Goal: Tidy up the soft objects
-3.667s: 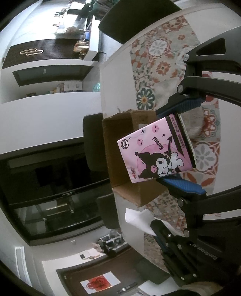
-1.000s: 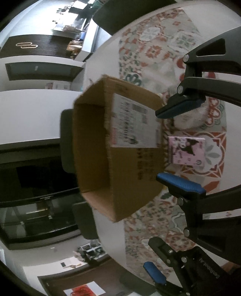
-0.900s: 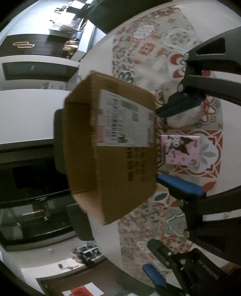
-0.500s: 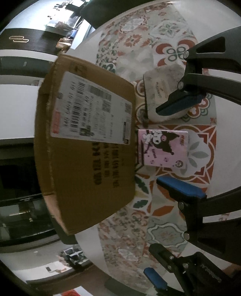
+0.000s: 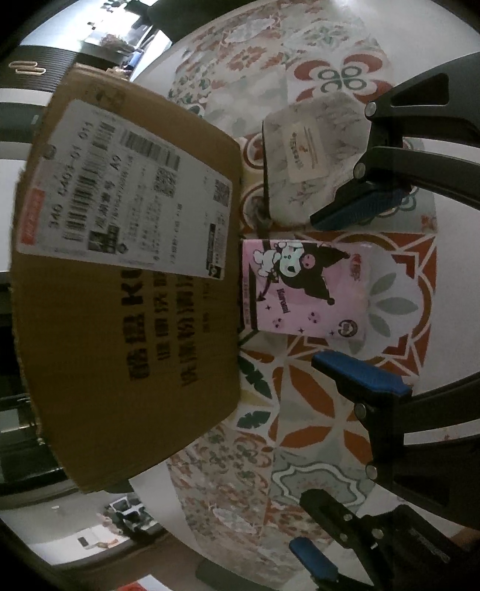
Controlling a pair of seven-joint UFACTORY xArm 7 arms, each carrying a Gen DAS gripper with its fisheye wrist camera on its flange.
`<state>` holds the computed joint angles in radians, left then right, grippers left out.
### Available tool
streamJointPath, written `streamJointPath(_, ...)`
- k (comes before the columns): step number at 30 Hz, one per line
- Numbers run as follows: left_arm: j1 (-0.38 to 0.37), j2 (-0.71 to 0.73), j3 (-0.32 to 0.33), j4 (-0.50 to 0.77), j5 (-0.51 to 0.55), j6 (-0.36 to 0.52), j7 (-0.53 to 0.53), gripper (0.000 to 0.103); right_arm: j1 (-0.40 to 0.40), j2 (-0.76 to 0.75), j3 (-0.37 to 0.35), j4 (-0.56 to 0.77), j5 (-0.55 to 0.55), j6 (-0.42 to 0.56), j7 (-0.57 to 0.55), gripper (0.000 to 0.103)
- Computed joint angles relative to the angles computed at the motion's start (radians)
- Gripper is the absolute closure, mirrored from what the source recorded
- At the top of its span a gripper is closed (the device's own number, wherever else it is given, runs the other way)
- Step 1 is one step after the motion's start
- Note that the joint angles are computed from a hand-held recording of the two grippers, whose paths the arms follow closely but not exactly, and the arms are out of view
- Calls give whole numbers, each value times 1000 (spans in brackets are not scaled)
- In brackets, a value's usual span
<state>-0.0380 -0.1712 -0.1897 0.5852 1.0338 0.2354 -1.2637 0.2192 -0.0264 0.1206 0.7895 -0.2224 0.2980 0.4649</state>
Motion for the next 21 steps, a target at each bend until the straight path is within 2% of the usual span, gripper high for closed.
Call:
streamJointPath(8,-15,27,8,7,-2,12,-6,29,3,41,-9,19,-75,-13,59,37)
streamJointPath(11,-26,32,12,10,-9,16,-2,29,3,41,-13,9,-46,-32,35,47)
streamJointPath(17,-42,23,10,10,-14,29,-1,29,-3,21,-16,-25,43,-65,-50,48)
streamJointPath(21,-47,4,0,7,-13,32,-7,29,-4,-21,-17,-62,142,-81,-132,48)
